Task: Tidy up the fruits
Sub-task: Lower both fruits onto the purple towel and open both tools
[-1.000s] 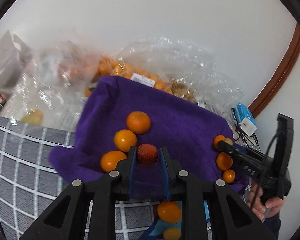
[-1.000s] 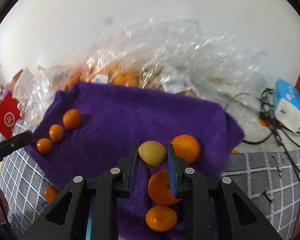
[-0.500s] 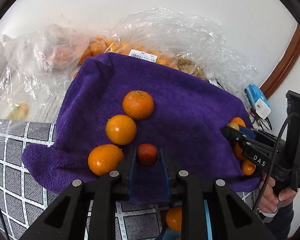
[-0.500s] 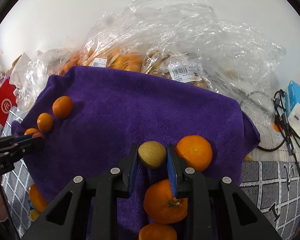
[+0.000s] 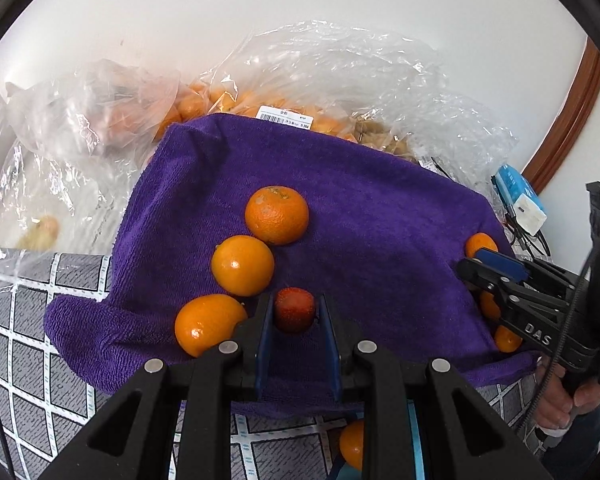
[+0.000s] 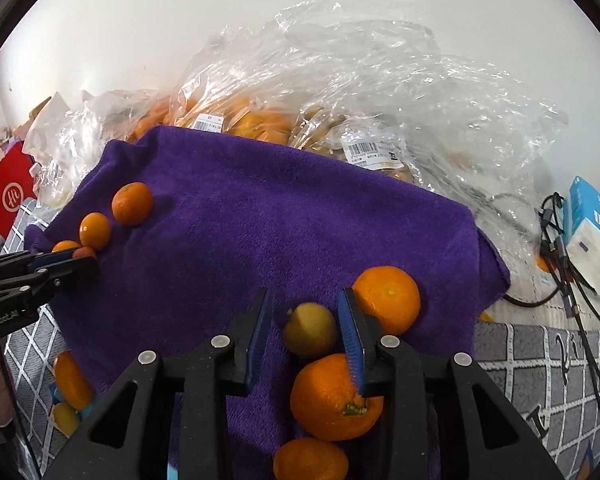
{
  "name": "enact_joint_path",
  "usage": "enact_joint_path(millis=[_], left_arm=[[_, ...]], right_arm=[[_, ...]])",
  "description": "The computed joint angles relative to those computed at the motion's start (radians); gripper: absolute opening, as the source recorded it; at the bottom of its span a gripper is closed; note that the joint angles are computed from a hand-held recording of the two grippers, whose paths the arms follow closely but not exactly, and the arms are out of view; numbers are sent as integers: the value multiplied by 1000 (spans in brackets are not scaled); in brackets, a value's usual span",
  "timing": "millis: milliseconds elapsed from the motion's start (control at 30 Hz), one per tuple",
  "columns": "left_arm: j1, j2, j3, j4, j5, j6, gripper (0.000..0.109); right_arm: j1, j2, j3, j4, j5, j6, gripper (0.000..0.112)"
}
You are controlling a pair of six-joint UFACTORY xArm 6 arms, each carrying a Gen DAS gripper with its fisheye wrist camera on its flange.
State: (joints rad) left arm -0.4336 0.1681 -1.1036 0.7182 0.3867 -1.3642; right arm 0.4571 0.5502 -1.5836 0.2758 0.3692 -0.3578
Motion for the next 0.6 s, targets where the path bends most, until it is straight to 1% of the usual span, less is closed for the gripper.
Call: enact_joint_path(millis=[133, 233, 300, 367, 400, 467, 533, 567, 600], left_arm=[[-4, 1, -3, 13, 5, 6, 22], [-9, 5, -10, 17, 16, 13, 25], [-9, 4, -9, 10, 4, 24, 30], [-8, 0, -7, 9, -4, 22, 35], [-9, -4, -6, 11, 1, 18, 37], [-9, -17, 0, 31, 8, 2, 38], [-12, -39, 6, 54, 27, -14, 38], [-11, -54, 14, 66, 24, -24, 38], [-9, -70, 24, 77, 16, -33, 41]], right_arm=[[0, -56, 78, -92, -56, 101, 42], [-4, -104, 138, -117, -93, 164, 45], [-5, -139, 188, -143, -128, 217, 48], [-8, -168, 227, -199, -151, 288, 51], [-10, -185, 247, -234, -158, 326, 51], [-16, -223, 290, -296, -166, 392, 51], [-17, -250, 322, -313, -166, 417, 54], [-17, -269, 339, -303, -161, 416, 55], [-19, -283, 355, -295, -162, 417, 55]])
